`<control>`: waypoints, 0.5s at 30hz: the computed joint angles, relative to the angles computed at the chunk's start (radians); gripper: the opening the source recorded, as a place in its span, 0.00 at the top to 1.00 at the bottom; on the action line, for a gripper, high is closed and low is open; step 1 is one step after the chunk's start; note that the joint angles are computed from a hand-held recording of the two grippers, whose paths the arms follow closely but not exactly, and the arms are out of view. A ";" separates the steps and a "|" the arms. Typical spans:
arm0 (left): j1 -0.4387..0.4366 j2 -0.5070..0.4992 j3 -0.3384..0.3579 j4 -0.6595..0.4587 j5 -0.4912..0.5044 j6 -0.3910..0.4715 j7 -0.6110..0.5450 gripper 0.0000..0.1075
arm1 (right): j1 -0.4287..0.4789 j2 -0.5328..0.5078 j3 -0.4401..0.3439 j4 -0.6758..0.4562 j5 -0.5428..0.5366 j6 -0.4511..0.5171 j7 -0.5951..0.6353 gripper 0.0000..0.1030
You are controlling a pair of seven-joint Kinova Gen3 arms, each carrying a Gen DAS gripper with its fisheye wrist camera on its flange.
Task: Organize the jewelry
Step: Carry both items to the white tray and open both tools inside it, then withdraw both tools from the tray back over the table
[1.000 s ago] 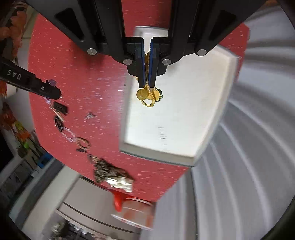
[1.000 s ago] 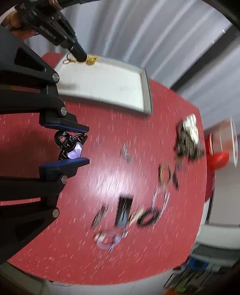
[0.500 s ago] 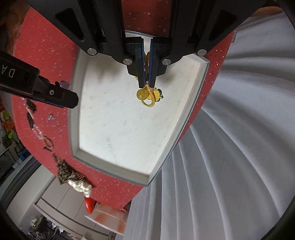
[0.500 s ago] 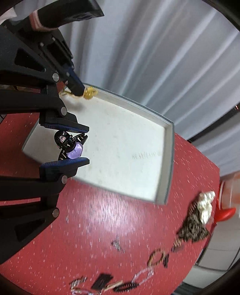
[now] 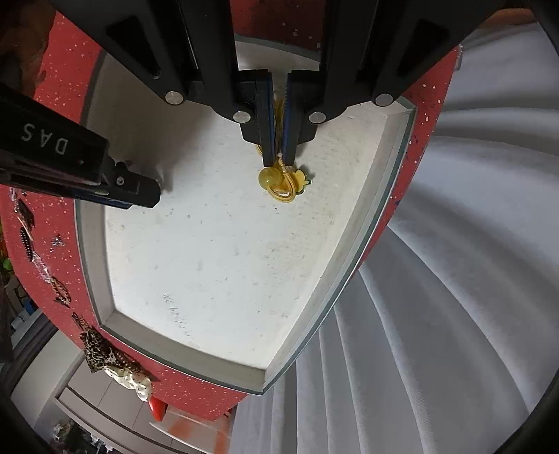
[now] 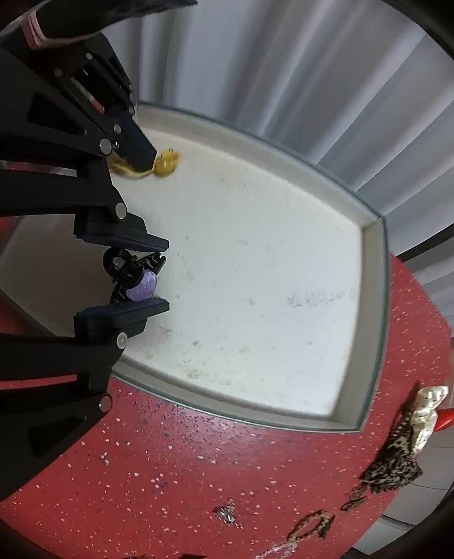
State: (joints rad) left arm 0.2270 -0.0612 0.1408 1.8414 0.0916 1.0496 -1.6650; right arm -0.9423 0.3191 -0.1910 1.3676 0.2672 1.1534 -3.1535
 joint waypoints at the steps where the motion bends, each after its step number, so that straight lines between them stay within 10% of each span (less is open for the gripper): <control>1: 0.002 0.001 0.002 0.004 -0.006 -0.005 0.002 0.96 | -0.007 0.002 0.001 -0.001 0.012 0.001 -0.003 0.72; 11: 0.017 0.003 0.012 0.014 -0.046 -0.024 0.041 0.92 | 0.019 -0.021 -0.012 0.055 0.001 -0.073 -0.009 0.67; 13: 0.020 0.002 0.018 0.012 -0.068 -0.025 0.065 0.26 | 0.022 -0.025 -0.003 0.051 -0.009 -0.071 -0.005 0.59; 15: 0.012 -0.029 0.028 0.030 -0.086 -0.063 0.096 0.15 | 0.019 -0.035 0.000 0.055 0.004 -0.069 -0.019 0.53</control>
State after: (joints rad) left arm 0.2389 -0.0898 0.1685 1.8713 0.0057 0.9864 -1.5694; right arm -0.9234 0.2844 -0.1915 1.4223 0.2709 1.0842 -3.1727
